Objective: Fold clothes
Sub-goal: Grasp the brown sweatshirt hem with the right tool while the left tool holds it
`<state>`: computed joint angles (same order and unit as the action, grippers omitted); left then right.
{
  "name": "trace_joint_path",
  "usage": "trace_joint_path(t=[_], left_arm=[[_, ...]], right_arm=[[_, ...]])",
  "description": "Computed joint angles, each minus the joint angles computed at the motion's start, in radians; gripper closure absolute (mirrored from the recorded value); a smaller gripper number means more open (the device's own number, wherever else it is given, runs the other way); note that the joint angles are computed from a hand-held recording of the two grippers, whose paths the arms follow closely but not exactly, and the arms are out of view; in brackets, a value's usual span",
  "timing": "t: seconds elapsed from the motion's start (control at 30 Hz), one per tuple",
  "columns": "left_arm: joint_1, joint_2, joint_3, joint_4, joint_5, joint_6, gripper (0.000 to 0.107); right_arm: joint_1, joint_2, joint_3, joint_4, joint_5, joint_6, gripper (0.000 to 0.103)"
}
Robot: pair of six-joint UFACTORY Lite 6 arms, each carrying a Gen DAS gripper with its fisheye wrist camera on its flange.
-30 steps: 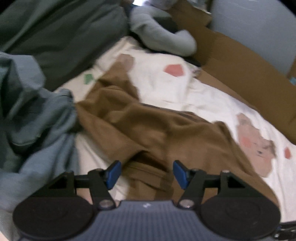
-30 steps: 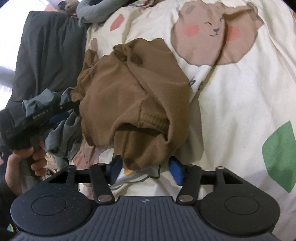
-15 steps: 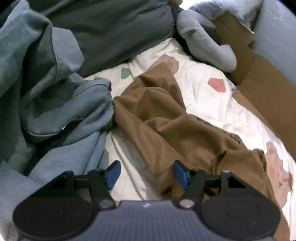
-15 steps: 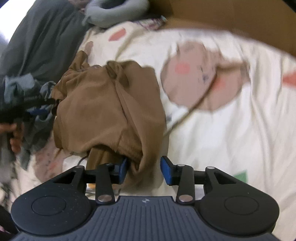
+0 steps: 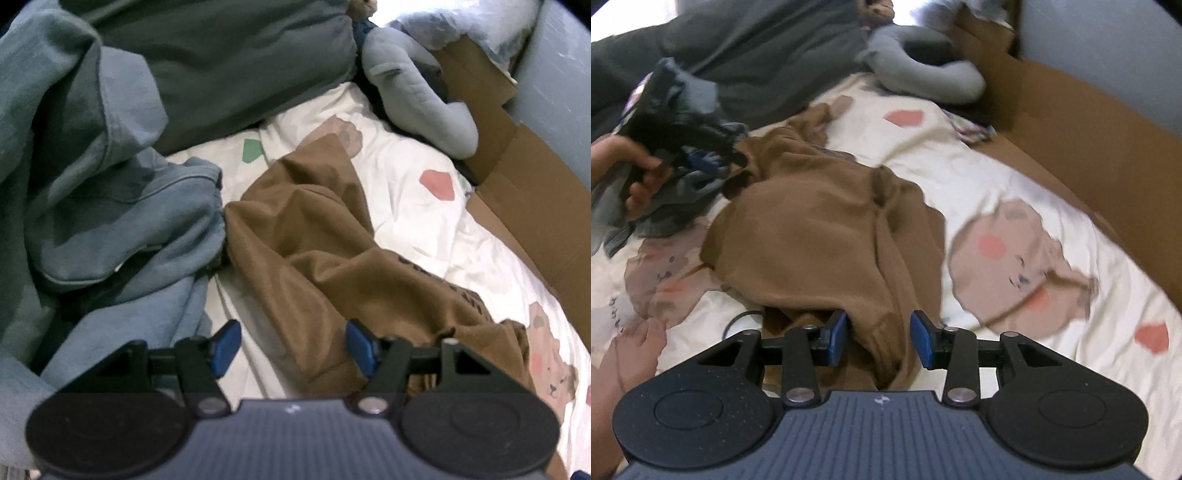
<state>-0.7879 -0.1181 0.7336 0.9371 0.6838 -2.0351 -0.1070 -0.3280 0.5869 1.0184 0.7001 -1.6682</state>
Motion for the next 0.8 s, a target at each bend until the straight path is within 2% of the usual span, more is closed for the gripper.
trace_joint_path(t=[0.23, 0.4, 0.53, 0.6, 0.8], left_arm=[[-0.004, -0.031, -0.031, 0.001, -0.004, -0.004, 0.041], [-0.009, -0.042, -0.043, 0.004, -0.007, -0.002, 0.041], [-0.011, -0.036, -0.04, 0.0, -0.008, 0.013, 0.041], [-0.01, -0.036, -0.039, -0.002, -0.008, 0.018, 0.041], [-0.014, -0.037, -0.04, -0.002, -0.005, 0.022, 0.041]], right_arm=[[-0.039, 0.009, 0.027, -0.029, 0.088, -0.026, 0.064], [-0.123, 0.155, 0.161, -0.071, 0.213, -0.055, 0.064], [-0.15, 0.25, 0.251, -0.112, 0.286, -0.097, 0.07], [-0.148, 0.272, 0.276, -0.137, 0.314, -0.111, 0.077], [-0.113, 0.273, 0.293, -0.174, 0.322, -0.151, 0.077]])
